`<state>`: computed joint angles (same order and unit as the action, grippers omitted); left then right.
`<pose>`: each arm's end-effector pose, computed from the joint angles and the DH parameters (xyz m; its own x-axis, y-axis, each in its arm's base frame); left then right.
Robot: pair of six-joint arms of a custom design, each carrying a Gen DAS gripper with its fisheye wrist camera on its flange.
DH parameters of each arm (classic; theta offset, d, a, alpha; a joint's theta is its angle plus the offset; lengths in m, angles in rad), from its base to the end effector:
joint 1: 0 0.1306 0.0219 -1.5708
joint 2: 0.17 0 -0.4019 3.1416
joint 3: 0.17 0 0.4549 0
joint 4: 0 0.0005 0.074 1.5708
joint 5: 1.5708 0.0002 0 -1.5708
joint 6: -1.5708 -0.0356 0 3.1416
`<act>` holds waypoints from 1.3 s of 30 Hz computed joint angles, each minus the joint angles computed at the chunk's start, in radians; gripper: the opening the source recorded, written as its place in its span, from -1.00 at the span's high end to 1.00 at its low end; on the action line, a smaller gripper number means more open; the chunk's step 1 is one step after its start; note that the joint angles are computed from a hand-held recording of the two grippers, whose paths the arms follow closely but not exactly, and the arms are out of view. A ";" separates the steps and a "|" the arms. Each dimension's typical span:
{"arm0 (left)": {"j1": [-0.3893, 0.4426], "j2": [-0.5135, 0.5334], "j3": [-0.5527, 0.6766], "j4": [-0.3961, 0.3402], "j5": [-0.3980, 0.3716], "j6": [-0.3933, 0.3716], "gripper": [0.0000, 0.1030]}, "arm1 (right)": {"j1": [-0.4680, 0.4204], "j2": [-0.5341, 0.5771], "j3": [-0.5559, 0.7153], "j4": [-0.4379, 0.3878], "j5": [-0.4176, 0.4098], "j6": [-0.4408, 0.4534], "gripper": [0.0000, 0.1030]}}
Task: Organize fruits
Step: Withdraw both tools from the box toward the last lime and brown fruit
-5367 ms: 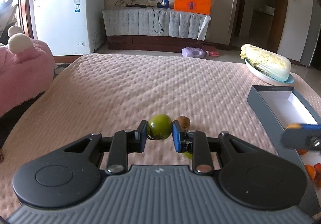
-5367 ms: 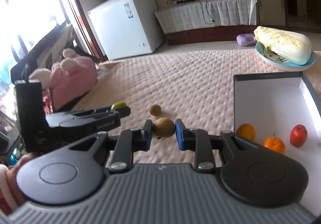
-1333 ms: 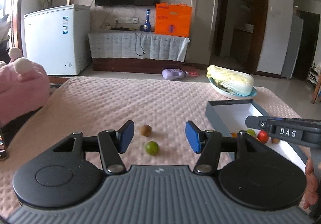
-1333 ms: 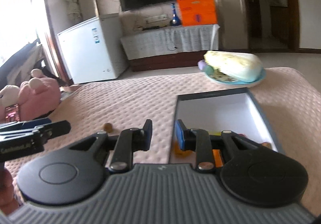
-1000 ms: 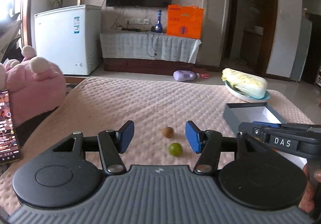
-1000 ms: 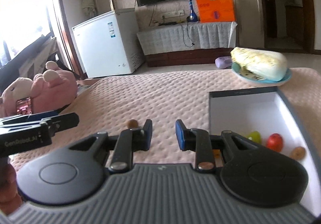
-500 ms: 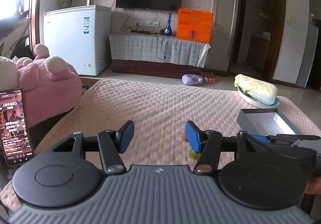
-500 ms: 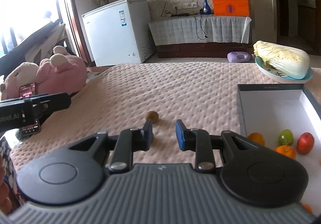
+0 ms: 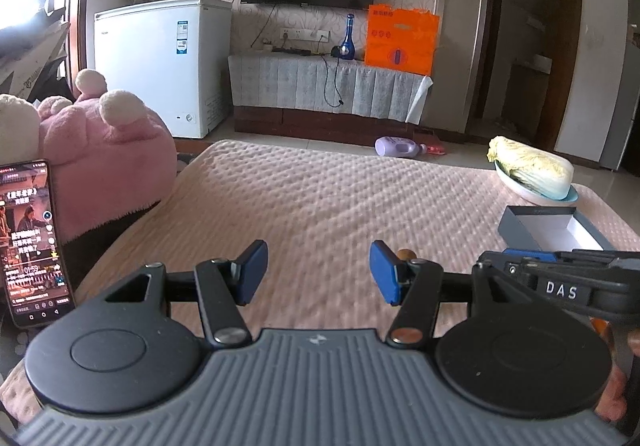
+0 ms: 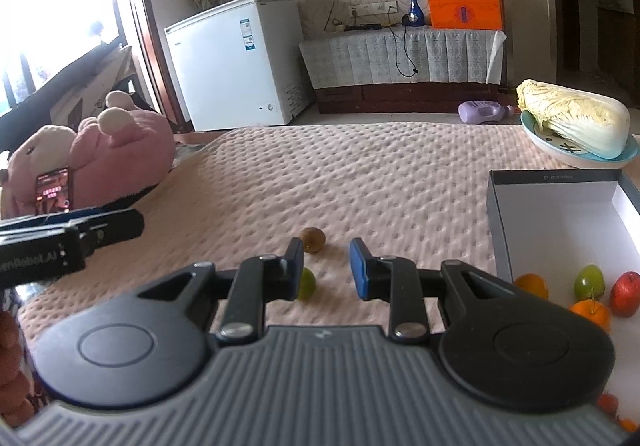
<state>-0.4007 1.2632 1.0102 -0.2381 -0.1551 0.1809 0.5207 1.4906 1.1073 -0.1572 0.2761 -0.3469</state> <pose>0.4654 -0.1917 0.3632 -0.4739 0.0077 -0.8805 0.1776 0.9803 -0.0870 0.5018 0.2760 0.3049 -0.5136 0.0826 -0.8541 -0.1077 0.9813 0.1596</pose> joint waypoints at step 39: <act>0.025 0.148 0.063 -0.024 0.021 0.028 -0.21 | 0.024 0.145 0.133 -0.137 -0.006 0.066 -0.01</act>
